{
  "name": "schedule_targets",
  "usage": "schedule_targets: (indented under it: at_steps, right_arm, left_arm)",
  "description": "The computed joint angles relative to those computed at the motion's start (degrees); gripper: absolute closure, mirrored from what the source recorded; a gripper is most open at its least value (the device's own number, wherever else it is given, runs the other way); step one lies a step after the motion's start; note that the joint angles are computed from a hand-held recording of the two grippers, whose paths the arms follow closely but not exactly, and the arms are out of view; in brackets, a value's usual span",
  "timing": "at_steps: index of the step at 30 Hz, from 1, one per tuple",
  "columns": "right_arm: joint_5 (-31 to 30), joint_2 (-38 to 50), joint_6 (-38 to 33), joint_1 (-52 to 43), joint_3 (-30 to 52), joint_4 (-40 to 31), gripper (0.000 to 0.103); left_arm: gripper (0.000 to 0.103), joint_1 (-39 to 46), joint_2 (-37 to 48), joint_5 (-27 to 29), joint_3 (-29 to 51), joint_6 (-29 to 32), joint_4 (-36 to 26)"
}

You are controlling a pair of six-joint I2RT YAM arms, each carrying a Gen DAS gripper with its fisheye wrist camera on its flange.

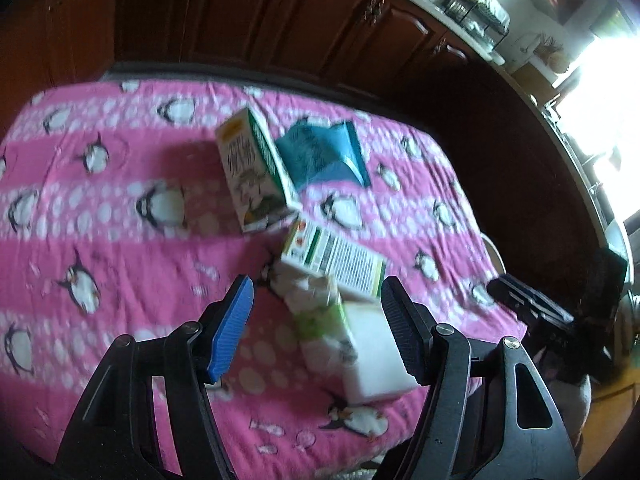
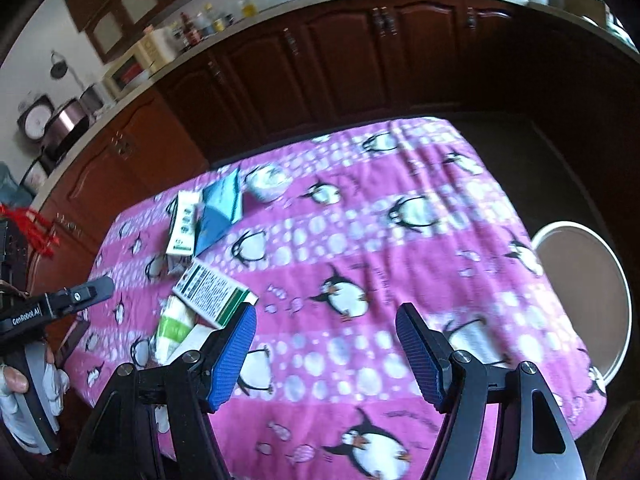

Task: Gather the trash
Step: 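Move both open tools back over the remaining trash, then grasp the green-white packet with the left tool while the right tool grasps the Watermelon Frost box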

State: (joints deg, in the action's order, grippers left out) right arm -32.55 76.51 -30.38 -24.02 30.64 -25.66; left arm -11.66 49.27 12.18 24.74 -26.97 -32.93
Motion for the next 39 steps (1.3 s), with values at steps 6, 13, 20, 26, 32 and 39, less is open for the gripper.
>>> schedule_targets:
  at_steps: [6, 13, 20, 26, 32, 39]
  right_arm:
    - [1.69, 0.87, 2.71, 5.20, -1.39, 2.36, 0.033]
    - [3.24, 3.04, 4.03, 12.64, -1.24, 4.75, 0.033]
    - [4.79, 12.16, 6.03, 24.50, 2.71, 8.53, 0.033]
    - [8.18, 19.45, 6.44, 34.68, 6.18, 12.43, 0.033]
    - [14.25, 24.89, 5.53, 40.56, 9.01, 15.96, 0.032]
    - [11.22, 30.85, 7.69, 40.17, 12.17, 16.63, 0.034]
  left_arm:
    - [0.038, -6.88, 6.66, -1.23, -2.90, -5.87, 7.85]
    - [0.043, -7.81, 18.30, -2.73, -4.66, -6.42, 17.04]
    - [0.086, 2.58, 13.42, 2.93, -6.57, 1.61, 13.29]
    - [0.087, 9.10, 10.58, 5.01, -7.13, 6.33, 9.85]
    - [0.087, 9.71, 11.95, 5.37, -6.98, 7.09, 10.27]
    - [0.072, 5.14, 18.09, 3.51, -5.94, 3.23, 15.12]
